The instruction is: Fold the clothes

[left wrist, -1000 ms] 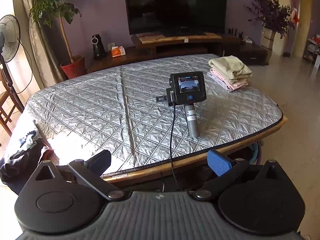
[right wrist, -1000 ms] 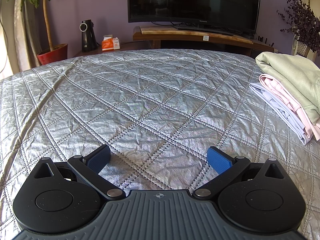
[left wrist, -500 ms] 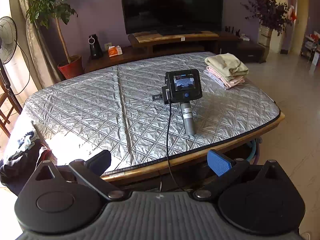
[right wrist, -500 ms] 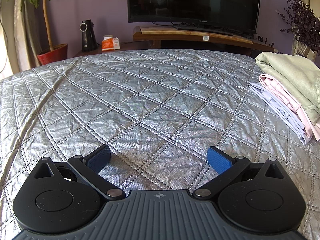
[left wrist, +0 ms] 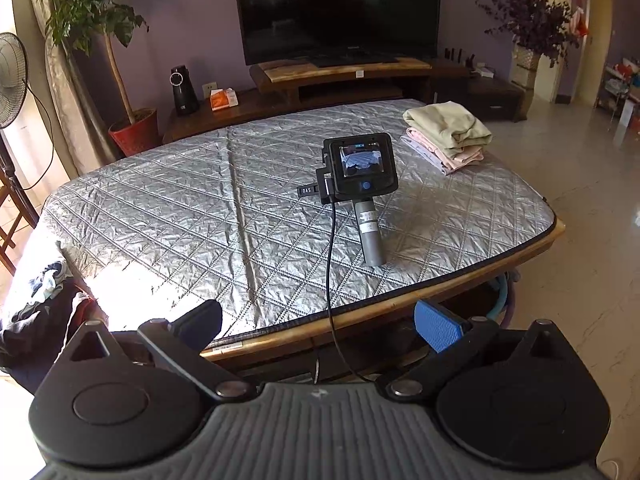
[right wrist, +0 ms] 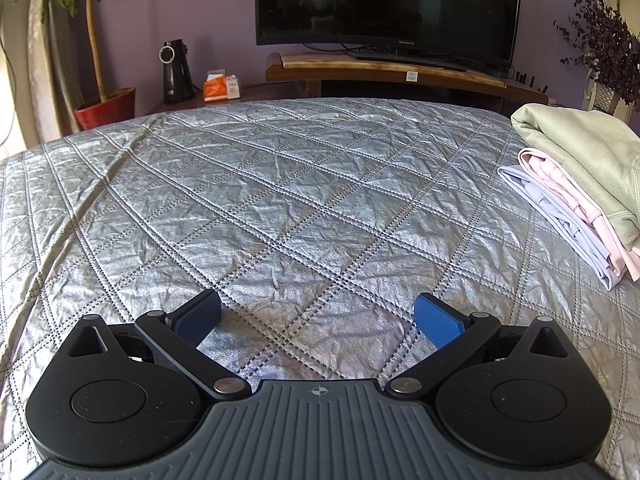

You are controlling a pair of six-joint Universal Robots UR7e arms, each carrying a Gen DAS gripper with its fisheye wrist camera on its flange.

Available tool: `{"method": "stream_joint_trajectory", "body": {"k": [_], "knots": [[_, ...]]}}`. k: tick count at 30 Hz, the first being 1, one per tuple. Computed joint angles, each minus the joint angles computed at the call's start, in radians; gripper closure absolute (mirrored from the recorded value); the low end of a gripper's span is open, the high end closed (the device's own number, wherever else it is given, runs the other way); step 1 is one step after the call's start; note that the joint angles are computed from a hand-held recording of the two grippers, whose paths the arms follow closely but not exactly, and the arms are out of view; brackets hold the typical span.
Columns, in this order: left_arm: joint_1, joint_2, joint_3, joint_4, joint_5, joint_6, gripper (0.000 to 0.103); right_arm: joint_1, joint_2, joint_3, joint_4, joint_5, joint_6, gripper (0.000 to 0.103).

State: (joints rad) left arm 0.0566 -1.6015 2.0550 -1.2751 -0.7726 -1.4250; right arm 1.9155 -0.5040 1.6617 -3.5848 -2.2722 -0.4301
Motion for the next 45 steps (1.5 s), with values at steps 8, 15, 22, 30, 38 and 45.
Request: {"method": "stream_joint_trajectory", "body": {"k": [8,15,22,30,38,45], "knots": [[0.0,0.003,0.004,-0.016,-0.002,0.016,0.001,0.0,0.0,0.0,0.0,0.0,0.0,0.0],[0.002,0.004,0.005,-0.019,-0.002,0.019,0.001,0.0,-0.001,-0.001,0.002,0.0,0.0,0.0],[0.001,0.002,0.005,-0.019,-0.004,0.021,0.001,0.0,-0.001,-0.002,0.003,0.0,0.0,0.0],[0.001,0.002,0.006,-0.022,-0.005,0.023,0.001,0.0,-0.001,-0.002,0.003,0.0,0.0,0.0],[0.001,0.003,0.007,-0.024,-0.007,0.026,0.001,0.0,-0.001,-0.002,0.003,0.0,0.0,0.0],[0.001,0.004,0.007,-0.026,-0.009,0.025,0.001,0.0,-0.001,-0.002,0.003,0.0,0.0,0.0]]}}
